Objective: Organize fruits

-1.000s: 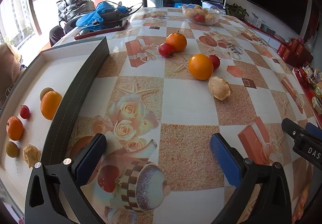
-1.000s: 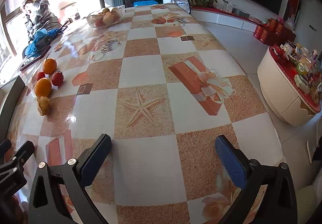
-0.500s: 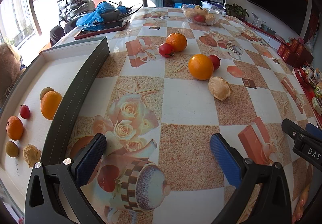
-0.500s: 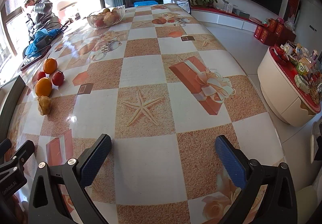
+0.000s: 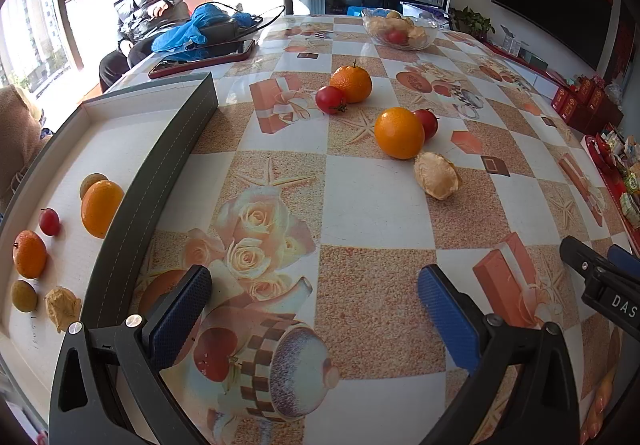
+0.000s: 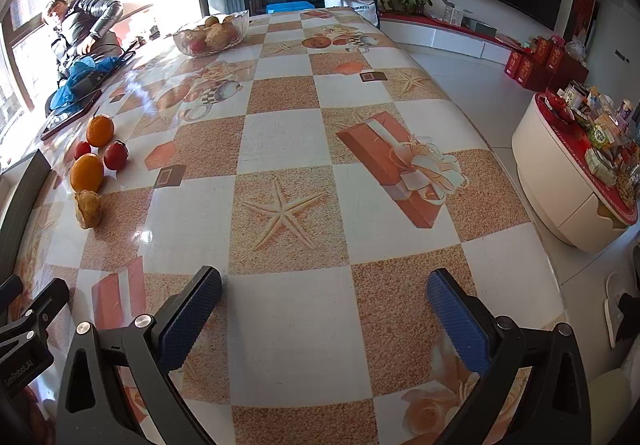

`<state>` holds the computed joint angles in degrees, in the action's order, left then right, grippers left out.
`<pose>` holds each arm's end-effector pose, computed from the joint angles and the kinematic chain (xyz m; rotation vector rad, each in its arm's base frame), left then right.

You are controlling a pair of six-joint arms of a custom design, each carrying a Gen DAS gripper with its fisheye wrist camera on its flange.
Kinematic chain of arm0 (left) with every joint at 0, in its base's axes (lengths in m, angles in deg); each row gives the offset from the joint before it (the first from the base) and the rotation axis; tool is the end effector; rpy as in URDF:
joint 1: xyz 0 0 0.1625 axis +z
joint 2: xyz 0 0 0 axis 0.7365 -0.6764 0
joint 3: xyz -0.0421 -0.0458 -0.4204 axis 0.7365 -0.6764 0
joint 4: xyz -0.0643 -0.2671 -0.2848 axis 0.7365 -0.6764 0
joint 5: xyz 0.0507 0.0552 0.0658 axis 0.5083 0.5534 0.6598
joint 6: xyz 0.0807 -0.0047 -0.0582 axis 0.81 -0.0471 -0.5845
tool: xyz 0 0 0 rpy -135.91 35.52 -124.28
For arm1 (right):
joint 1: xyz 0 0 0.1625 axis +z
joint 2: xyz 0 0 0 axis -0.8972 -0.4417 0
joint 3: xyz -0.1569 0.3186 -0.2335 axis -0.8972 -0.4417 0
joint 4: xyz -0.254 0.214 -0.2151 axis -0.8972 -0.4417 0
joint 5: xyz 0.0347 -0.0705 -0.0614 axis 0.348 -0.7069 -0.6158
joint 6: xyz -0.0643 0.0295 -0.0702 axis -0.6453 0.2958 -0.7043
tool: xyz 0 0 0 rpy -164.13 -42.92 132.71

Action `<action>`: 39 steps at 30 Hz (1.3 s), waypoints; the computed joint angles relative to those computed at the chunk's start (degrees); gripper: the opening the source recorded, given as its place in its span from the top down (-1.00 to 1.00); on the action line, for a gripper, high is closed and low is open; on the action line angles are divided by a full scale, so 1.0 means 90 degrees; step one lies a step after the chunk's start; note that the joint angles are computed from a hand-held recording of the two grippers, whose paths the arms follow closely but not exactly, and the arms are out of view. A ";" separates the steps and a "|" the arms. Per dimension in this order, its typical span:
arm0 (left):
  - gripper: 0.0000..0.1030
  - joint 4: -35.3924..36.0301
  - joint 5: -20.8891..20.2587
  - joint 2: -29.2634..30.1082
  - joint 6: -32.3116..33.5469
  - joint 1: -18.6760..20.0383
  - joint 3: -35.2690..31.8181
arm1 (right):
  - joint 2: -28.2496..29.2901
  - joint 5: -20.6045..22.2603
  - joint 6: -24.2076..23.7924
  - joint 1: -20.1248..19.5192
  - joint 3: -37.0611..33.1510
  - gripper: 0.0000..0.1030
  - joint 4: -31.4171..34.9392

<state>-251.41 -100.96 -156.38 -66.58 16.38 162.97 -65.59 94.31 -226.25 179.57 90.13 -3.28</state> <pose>-0.0167 -0.4813 0.2321 0.6745 2.3348 -0.5903 0.2381 -0.3982 0.0024 -0.2831 -2.0415 0.9127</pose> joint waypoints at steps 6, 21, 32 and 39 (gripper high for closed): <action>-0.99 -0.0001 0.0001 0.0000 -0.0001 0.0000 -0.0001 | -0.0001 0.0001 -0.0005 -0.0001 0.0001 -1.00 -0.0005; -0.99 -0.0004 0.0000 0.0000 0.0000 0.0001 0.0000 | -0.0002 0.0001 -0.0003 0.0001 0.0007 -1.00 -0.0008; -0.99 -0.0005 -0.0001 0.0001 0.0000 0.0002 0.0000 | -0.0002 0.0002 -0.0001 0.0002 0.0013 -1.00 -0.0011; -0.99 0.0163 -0.0034 -0.0030 0.0013 0.0015 -0.0049 | -0.0002 0.0002 0.0005 0.0003 0.0016 -1.00 -0.0007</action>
